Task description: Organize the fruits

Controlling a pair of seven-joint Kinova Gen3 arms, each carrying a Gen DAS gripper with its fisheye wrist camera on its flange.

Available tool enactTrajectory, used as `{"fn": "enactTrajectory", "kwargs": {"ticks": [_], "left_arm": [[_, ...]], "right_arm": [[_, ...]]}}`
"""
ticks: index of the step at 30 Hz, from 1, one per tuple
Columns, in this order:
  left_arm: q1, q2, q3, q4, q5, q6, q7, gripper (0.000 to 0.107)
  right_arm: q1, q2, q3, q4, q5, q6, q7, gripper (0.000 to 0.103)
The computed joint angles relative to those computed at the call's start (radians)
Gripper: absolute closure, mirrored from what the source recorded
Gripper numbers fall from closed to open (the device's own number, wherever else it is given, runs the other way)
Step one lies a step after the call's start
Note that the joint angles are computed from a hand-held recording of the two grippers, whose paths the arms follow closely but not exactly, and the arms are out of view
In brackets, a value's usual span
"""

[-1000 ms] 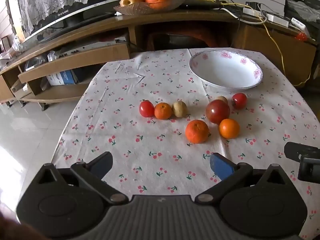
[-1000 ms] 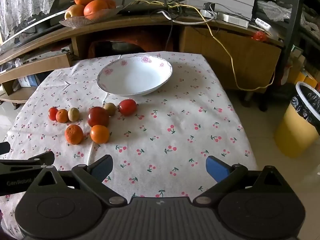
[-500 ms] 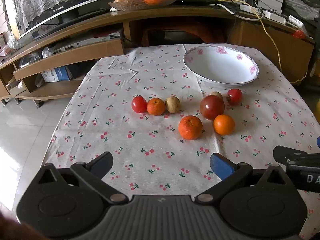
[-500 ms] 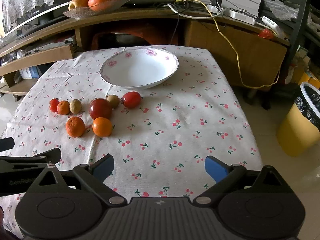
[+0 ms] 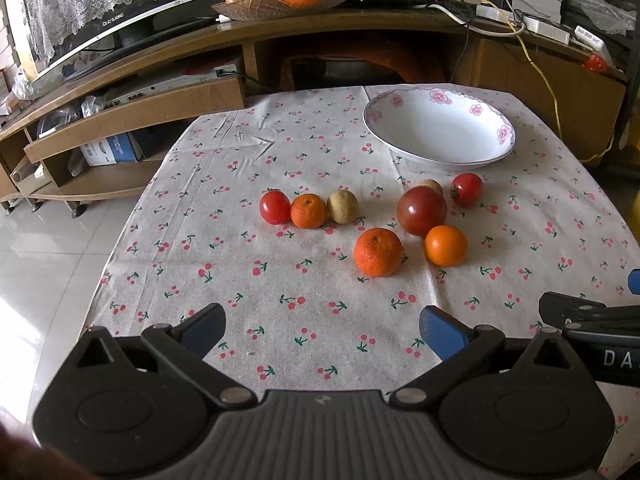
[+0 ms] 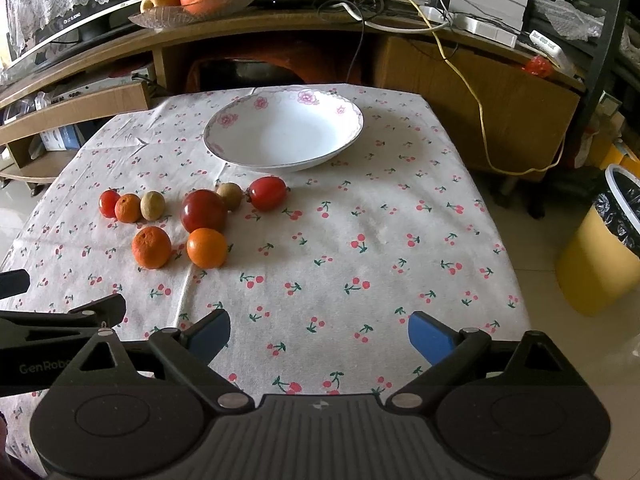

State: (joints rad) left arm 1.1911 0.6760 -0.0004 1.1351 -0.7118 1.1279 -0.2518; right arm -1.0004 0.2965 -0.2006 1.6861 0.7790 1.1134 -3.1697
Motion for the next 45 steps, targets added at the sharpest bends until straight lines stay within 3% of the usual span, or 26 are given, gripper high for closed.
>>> {"fn": "enactTrajectory", "kwargs": {"ticks": [31, 37, 45], "left_arm": [[0.003, 0.003, -0.002, -0.002, -0.006, 0.002, -0.003, 0.004], [-0.004, -0.033, 0.002, 0.077, -0.025, -0.057, 0.013, 0.004], [-0.089, -0.075, 0.021, 0.176, -0.003, -0.203, 0.013, 0.004]], "right_arm": [[0.000, 0.004, 0.000, -0.003, -0.007, -0.013, 0.014, 0.012], [0.016, -0.002, -0.001, -0.004, -0.020, -0.051, 0.058, 0.012], [0.061, 0.025, 0.018, -0.042, -0.053, -0.133, 0.173, 0.014]]}}
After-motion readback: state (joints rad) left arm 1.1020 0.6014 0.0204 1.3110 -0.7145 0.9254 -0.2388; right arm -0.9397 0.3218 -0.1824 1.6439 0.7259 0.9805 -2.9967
